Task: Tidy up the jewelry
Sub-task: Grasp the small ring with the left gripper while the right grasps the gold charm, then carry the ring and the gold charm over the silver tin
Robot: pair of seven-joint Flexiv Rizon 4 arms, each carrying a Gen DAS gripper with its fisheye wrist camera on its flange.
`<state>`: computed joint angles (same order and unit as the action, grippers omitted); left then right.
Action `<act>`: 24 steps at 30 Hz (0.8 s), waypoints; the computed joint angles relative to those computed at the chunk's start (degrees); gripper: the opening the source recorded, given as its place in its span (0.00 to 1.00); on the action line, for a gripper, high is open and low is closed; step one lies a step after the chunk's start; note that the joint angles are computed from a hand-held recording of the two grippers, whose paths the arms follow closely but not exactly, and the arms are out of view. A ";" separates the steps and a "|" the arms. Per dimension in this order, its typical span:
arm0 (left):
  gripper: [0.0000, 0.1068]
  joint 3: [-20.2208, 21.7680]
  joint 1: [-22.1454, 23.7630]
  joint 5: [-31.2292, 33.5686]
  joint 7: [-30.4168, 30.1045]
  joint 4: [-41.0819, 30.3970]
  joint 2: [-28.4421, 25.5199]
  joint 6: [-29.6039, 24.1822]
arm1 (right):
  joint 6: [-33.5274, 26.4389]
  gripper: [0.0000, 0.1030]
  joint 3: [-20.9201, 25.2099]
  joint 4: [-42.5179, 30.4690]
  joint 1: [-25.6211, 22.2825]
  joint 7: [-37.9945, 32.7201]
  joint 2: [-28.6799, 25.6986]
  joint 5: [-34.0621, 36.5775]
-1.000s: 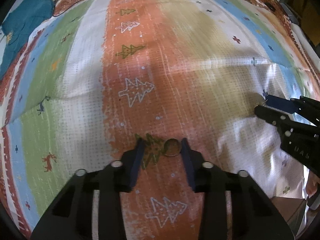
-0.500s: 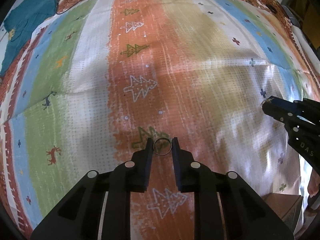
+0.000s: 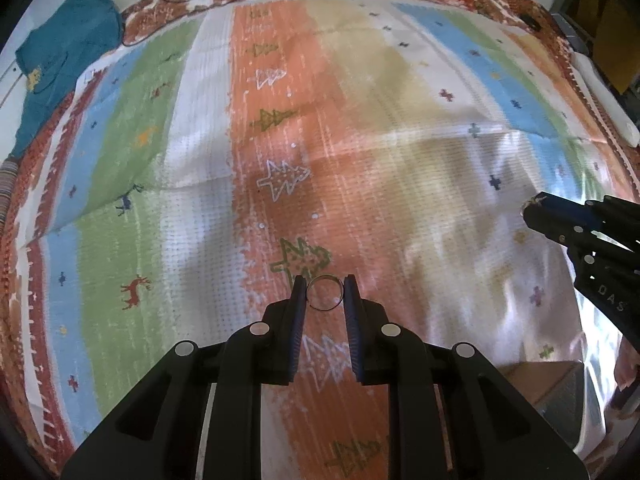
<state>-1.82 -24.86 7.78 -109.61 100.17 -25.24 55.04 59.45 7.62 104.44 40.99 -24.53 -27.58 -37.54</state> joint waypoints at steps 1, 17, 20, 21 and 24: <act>0.17 -0.06 -0.06 0.00 -0.03 0.09 0.32 0.12 | 0.19 0.16 0.00 0.24 0.15 0.07 0.33 -0.27; 0.17 -1.69 -0.49 -0.02 -1.11 5.17 7.28 3.40 | -0.01 0.16 1.25 4.84 0.94 4.66 6.31 -7.05; 0.17 -1.39 -1.17 1.54 -2.58 5.82 8.34 4.42 | -0.10 0.16 1.74 5.41 0.99 5.48 7.06 -7.97; 0.17 -1.25 -1.43 2.25 -3.27 5.86 8.67 4.40 | -0.02 0.16 1.90 5.70 0.94 5.70 7.31 -8.21; 0.17 -1.91 -1.31 2.07 -3.49 6.68 9.58 5.04 | 0.21 0.16 2.38 6.34 0.95 6.23 8.01 -8.95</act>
<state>-3.73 -26.17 9.85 -113.10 106.86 -15.66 60.07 59.66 10.00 110.78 41.95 -18.30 -19.56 -46.49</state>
